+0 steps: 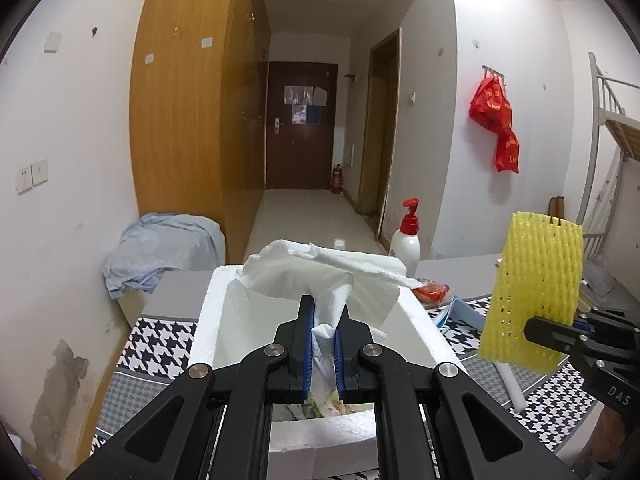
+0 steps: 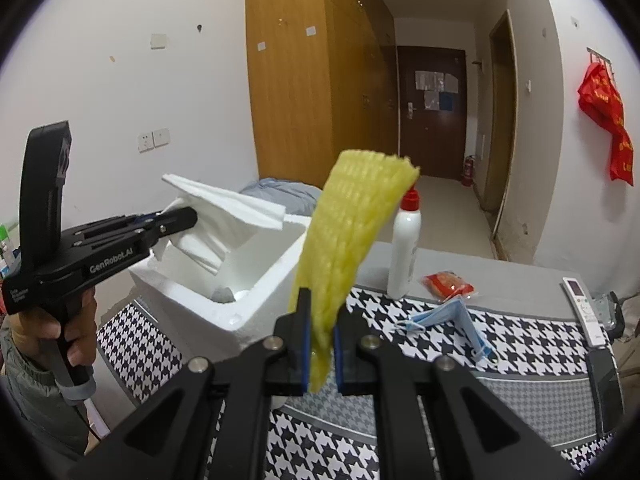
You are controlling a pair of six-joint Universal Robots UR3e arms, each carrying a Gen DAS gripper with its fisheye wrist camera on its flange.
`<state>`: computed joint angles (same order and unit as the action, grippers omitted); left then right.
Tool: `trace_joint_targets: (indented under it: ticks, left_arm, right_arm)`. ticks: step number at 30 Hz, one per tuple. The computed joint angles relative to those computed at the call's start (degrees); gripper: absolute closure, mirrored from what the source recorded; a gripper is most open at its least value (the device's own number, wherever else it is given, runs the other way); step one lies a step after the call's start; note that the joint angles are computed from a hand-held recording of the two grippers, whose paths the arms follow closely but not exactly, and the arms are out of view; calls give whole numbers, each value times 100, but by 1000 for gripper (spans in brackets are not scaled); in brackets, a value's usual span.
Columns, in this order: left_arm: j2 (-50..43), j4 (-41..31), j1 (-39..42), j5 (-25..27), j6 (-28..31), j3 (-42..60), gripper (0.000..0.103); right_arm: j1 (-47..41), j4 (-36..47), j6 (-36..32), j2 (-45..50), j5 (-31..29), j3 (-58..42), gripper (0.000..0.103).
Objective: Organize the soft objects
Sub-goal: 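Carry the white cloth over the foam box and open the left gripper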
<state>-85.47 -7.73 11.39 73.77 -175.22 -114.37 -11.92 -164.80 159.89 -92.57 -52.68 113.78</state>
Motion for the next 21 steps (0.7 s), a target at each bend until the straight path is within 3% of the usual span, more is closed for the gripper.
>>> trace_joint_targets:
  ticks: [13,15,17,21]
  left_arm:
    - [-417,-200,-186,374,40,370,91]
    - [-441,-189,-192,387,85,370,77]
    - [-443,-112,-179,387,77,326,47]
    - [-346,105,-41,144,27,132,32]
  right_arm:
    - [41,88,-3,23,-99,-67,91]
    - [37,90,11,33,-119,-73,91]
    - [32,89,34,55,-127,-96,91]
    - [40,59,59,48,-172,-89,91]
